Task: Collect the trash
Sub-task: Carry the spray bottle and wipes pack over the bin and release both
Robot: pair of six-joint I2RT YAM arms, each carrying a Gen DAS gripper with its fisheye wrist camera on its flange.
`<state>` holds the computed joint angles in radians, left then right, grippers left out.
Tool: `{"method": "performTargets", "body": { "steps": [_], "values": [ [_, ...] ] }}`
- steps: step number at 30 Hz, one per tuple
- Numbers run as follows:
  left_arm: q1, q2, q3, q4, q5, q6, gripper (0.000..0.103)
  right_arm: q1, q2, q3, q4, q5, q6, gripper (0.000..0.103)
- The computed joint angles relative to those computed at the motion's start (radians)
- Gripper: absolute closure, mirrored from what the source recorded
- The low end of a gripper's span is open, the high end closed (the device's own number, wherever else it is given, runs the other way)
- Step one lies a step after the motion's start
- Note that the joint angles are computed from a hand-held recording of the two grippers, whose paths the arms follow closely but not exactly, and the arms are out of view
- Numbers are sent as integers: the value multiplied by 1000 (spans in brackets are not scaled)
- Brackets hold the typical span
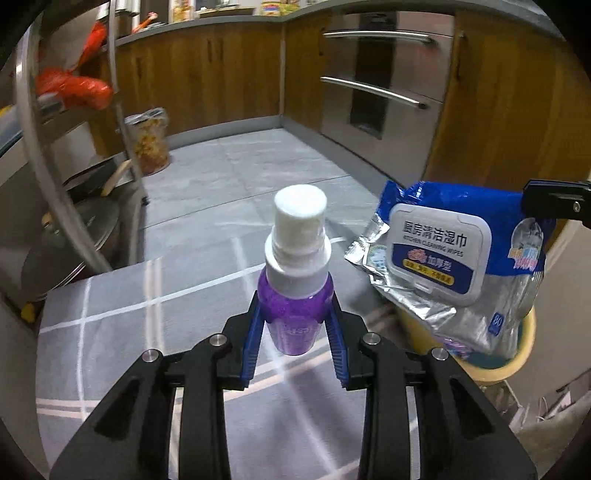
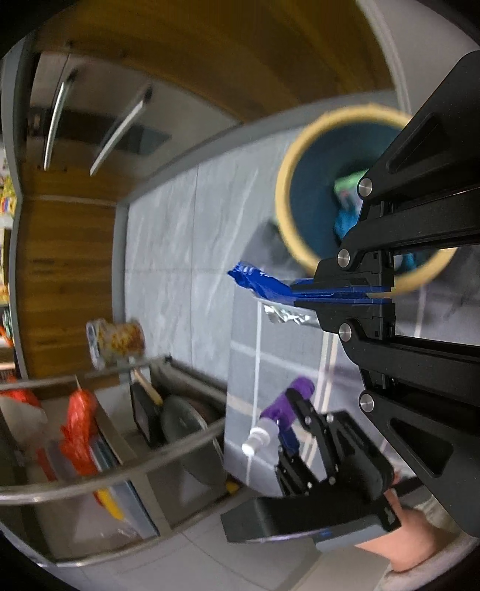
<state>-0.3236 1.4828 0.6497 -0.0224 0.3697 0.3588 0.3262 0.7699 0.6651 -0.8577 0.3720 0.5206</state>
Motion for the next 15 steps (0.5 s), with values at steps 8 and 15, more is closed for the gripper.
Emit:
{"method": "performTargets", "body": {
  "steps": [8,15],
  "values": [
    [-325,-58,-21,-18,-55,-81,71,-278,-200,-14,-228,-48,-250,101],
    [-526,75,4,30,-155,-120,71,-733,-220,-115,-175,-302,-550,101]
  ]
}}
